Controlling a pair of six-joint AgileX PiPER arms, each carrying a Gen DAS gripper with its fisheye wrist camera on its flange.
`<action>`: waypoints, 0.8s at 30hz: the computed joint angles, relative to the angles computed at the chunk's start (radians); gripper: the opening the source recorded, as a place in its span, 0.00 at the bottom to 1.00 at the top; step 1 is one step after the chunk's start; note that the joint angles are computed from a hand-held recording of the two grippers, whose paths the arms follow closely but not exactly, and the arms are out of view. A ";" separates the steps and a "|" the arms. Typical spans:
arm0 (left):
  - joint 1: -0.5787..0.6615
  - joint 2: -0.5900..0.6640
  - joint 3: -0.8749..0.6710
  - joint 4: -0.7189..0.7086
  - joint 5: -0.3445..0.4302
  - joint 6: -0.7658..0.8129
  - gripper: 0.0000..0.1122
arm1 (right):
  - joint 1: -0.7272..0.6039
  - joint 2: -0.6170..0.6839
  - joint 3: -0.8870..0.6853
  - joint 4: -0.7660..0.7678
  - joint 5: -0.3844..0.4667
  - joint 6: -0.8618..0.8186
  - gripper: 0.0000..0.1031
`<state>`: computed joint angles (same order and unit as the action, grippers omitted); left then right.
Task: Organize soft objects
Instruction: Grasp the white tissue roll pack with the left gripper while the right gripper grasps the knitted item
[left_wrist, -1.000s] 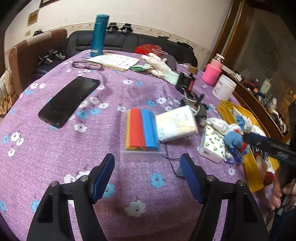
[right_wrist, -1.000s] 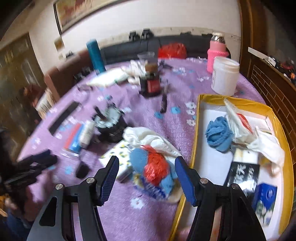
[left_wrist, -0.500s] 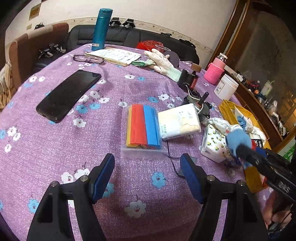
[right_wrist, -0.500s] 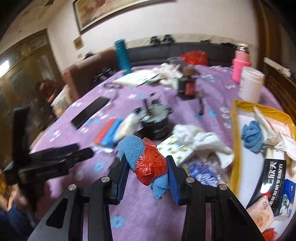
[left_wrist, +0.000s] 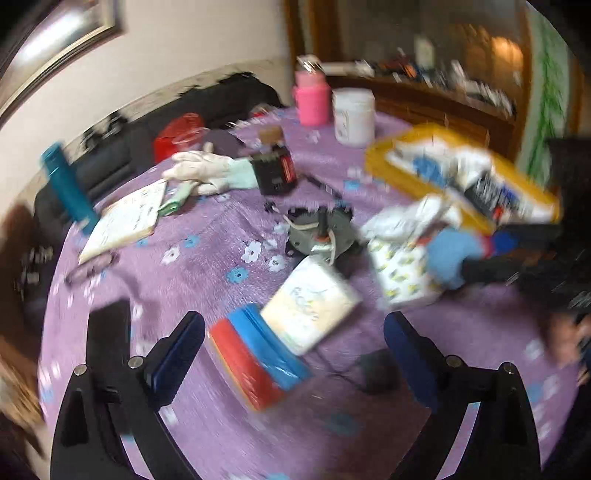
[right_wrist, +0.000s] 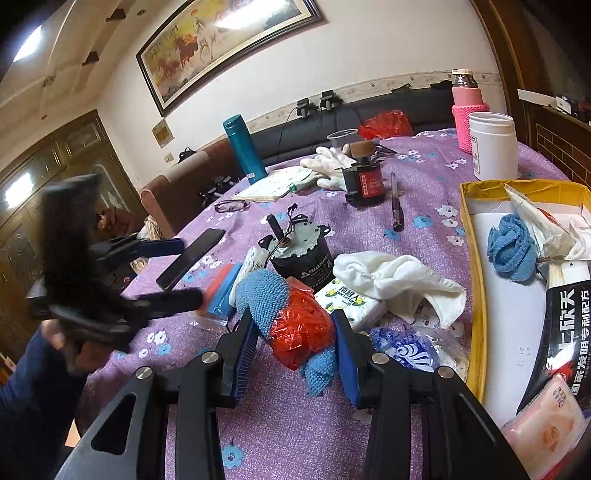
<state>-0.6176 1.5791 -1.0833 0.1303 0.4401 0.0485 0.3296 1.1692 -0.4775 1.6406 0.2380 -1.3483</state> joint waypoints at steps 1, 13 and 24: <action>0.000 0.029 -0.015 0.031 -0.009 0.009 0.86 | -0.008 -0.001 0.001 0.000 0.006 -0.002 0.43; 0.003 0.205 -0.137 -0.020 0.016 0.116 0.47 | -0.078 0.031 -0.004 0.019 0.081 -0.022 0.43; 0.018 0.001 0.054 -0.142 0.027 0.007 0.16 | -0.063 0.021 0.003 0.038 0.088 -0.056 0.43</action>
<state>-0.5998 1.5802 -1.0294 -0.0117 0.4669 0.0555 0.2665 1.1897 -0.4748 1.6787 0.3257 -1.4040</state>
